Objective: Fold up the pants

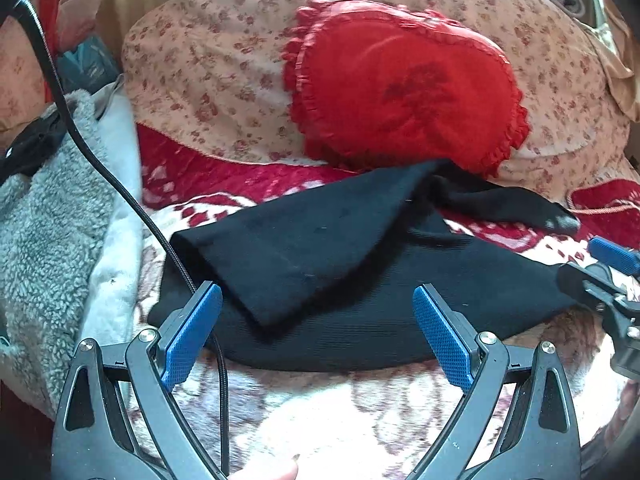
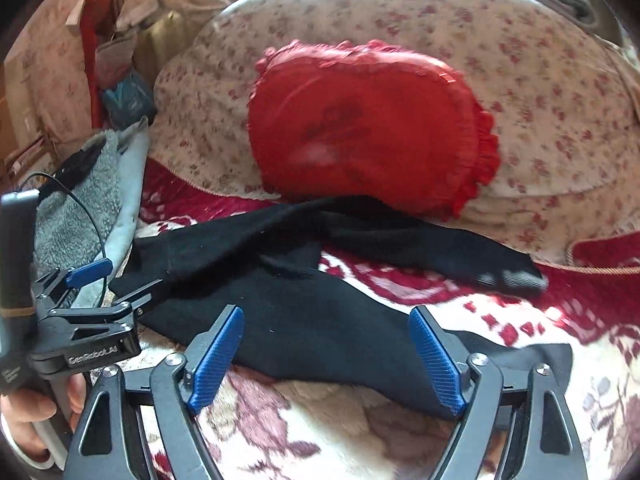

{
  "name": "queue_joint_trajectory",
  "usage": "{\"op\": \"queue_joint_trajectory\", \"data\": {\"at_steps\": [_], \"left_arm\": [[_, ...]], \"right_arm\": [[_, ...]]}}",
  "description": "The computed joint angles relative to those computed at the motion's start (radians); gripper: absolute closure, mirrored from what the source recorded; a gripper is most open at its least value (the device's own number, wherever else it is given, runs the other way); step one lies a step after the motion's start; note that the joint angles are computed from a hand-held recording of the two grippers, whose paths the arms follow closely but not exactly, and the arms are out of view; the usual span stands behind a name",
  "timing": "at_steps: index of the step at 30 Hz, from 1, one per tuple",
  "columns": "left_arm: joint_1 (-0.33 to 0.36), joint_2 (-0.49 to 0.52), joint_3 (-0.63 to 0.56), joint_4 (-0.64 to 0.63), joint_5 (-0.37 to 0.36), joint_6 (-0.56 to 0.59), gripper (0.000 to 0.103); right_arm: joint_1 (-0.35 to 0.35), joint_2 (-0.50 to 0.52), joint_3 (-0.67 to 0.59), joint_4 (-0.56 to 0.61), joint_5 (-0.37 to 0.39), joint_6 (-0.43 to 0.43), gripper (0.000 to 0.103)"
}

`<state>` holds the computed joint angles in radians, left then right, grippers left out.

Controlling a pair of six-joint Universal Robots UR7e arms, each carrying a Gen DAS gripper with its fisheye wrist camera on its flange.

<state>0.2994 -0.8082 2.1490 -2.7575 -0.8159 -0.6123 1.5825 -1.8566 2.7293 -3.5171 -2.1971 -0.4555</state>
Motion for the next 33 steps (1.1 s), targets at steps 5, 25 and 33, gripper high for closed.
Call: {"op": "queue_joint_trajectory", "data": {"at_steps": [5, 25, 33], "left_arm": [[0.033, -0.016, 0.010, 0.017, 0.026, -0.020, 0.006], [0.092, -0.015, 0.000, 0.033, 0.042, -0.026, 0.006], [0.115, -0.057, 0.017, 0.063, 0.074, -0.051, 0.006]], "right_arm": [[-0.067, 0.055, -0.036, 0.071, 0.124, 0.019, 0.033], [-0.123, 0.208, -0.137, 0.203, 0.353, 0.063, 0.039], [-0.162, 0.283, -0.195, 0.280, 0.455, 0.093, 0.039]]}}
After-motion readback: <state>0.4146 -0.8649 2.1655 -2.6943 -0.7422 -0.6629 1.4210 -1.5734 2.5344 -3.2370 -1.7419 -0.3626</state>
